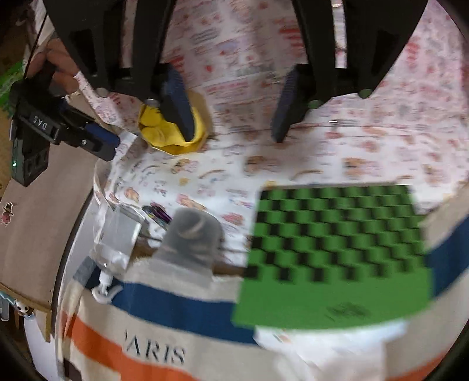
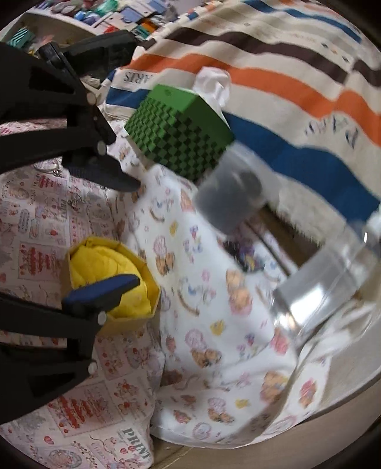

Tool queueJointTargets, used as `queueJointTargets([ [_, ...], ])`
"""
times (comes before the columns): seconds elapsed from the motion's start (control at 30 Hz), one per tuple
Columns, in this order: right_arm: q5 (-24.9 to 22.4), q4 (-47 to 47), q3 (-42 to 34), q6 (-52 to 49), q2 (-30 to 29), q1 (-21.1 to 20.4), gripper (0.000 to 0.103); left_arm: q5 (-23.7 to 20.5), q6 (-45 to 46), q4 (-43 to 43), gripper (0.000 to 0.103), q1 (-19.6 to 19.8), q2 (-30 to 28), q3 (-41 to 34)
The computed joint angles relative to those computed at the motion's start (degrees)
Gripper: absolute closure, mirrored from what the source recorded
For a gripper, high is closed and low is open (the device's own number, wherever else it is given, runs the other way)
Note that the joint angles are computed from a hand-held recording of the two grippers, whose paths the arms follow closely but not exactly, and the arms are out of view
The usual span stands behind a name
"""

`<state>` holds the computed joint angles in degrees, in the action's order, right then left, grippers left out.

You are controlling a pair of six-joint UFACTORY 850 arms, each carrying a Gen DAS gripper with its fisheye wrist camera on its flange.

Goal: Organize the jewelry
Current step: 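Carry earring and ring into the yellow-lined box while both tools open, then lower the left tool and grasp the silver bangle by its rim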

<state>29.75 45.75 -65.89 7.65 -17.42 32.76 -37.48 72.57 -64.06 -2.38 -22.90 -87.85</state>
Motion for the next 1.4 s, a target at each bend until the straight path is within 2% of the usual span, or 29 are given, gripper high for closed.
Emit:
queueJointTargets([
  [0.07,-0.9,-0.5,-0.9,-1.4,-0.1,0.6,0.041,0.9,4.6,-3.7,0.022,1.6,1.8,2.2],
  [0.17,-1.7,-0.2,-2.3,-2.9,-0.9,1.4,0.039,3.6,8.4,-8.2,0.016,3.9,3.3,4.1],
  [0.27,-2.3,3.1,-3.8,-7.1,-1.9,2.2,0.033,6.0,8.4,-8.2,0.009,5.5,3.1,4.0],
  [0.43,-3.4,11.9,-6.5,-15.9,-4.1,2.9,0.032,8.5,-1.7,3.3,0.009,6.5,0.3,1.8],
  [0.57,0.5,30.6,-10.5,-34.4,-7.1,4.4,0.025,9.5,-12.5,17.6,0.009,5.8,-2.7,0.4],
  [0.67,0.7,36.4,-12.9,-42.0,-8.7,4.6,0.025,7.9,-17.9,25.0,0.009,5.4,-4.5,-0.7],
  [0.8,2.5,40.8,-15.5,-50.2,-10.6,5.6,0.019,8.1,-20.1,29.1,0.009,4.6,-4.9,-0.5],
  [0.9,3.5,42.7,-16.7,-53.7,-11.7,6.1,0.015,9.5,-27.2,36.3,0.009,3.7,-5.2,-0.3],
  [1.1,2.5,45.1,-17.9,-56.2,-12.8,5.9,0.015,5.7,-31.6,43.6,0.009,2.5,-6.7,-1.4],
  [1.2,2.6,45.4,-17.9,-56.6,-12.8,5.9,0.015,5.5,-34.6,48.3,0.009,1.7,-7.0,-1.2],
  [1.3,2.9,46.0,-18.0,-57.2,-12.9,5.9,0.015,2.6,-33.4,47.9,0.010,1.6,-8.1,-2.3],
  [1.4,3.7,47.3,-18.4,-58.5,-13.2,6.0,0.014,0.7,-33.7,47.3,0.019,1.8,-9.0,-3.4],
])
